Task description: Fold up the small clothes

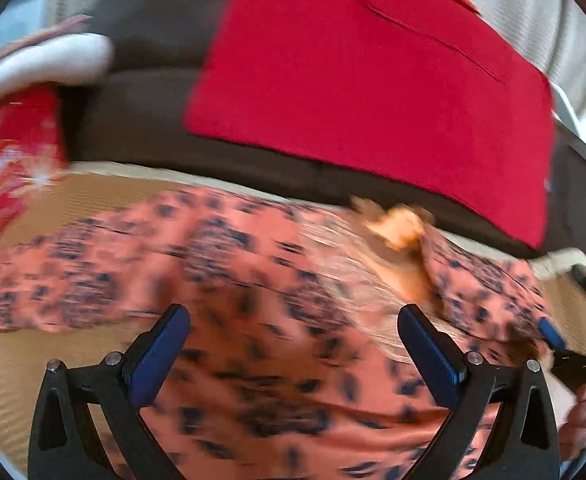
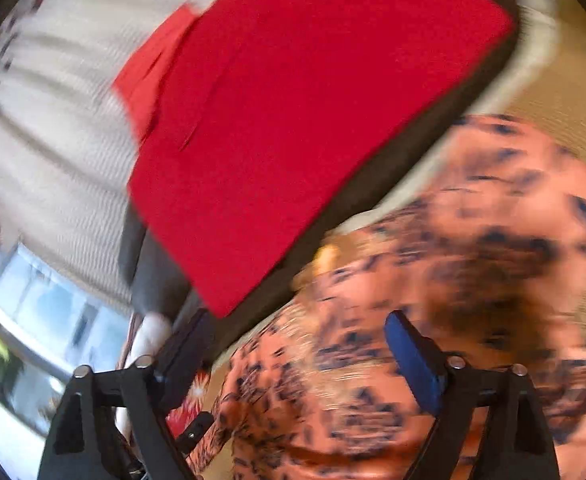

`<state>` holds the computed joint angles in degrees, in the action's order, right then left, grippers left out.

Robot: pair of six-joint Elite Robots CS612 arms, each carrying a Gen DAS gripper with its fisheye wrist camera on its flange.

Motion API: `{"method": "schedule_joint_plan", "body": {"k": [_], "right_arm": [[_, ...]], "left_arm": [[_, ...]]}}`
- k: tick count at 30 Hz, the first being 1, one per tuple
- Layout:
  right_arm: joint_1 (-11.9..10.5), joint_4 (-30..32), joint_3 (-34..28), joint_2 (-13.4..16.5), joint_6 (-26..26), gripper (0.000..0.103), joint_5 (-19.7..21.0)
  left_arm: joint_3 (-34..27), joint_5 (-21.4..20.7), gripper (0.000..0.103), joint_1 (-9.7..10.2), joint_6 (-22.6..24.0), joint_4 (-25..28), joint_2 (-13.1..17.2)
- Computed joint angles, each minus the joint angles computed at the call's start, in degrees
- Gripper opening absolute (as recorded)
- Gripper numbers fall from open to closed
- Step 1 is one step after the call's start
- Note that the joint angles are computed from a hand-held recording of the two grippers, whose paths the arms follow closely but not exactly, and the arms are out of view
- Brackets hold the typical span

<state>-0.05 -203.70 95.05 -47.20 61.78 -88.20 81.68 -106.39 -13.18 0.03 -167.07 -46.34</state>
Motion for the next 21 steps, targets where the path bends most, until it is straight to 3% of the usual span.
{"method": "schedule_joint_plan", "body": {"k": [3,4,7,11,15,19,20,21], "right_arm": [[-1.5,1.1,2.5,-0.6,4.9,0.054,-1.3],[-2.0,2.1,2.6,-0.6,5.9,0.039,-0.8],[-2.9,4.8,2.9,-0.7,7.5,0.038,-1.5],[-4.5,2.5,3.3,0.8,12.9,0.038,3.0],[-5.3,2.3,3.6,1.0,13.2,0.038,5.2],[-5.1,5.0,1.9,1.1,12.4,0.038,5.3],[-5.2,4.7,1.9,1.1,12.9,0.038,5.4],[-5.2,3.9,2.0,1.2,13.6,0.038,5.5]], "left_arm": [[-1.2,-0.7,0.103,-1.73,2.1,4.5,0.3],[-1.7,-1.2,0.103,-2.16,2.2,5.5,0.6],[-4.1,-1.9,0.103,-3.65,1.2,8.6,1.6],[-9.4,-4.1,0.103,-5.45,0.6,17.3,3.9],[-12.2,-3.8,0.087,-6.76,1.8,23.5,5.3],[-12.7,-2.0,0.086,-7.48,0.9,24.9,5.8],[-12.7,-0.9,0.083,-7.76,1.1,25.2,5.9],[-12.6,0.4,0.071,-8.04,1.3,25.2,5.9]]}}
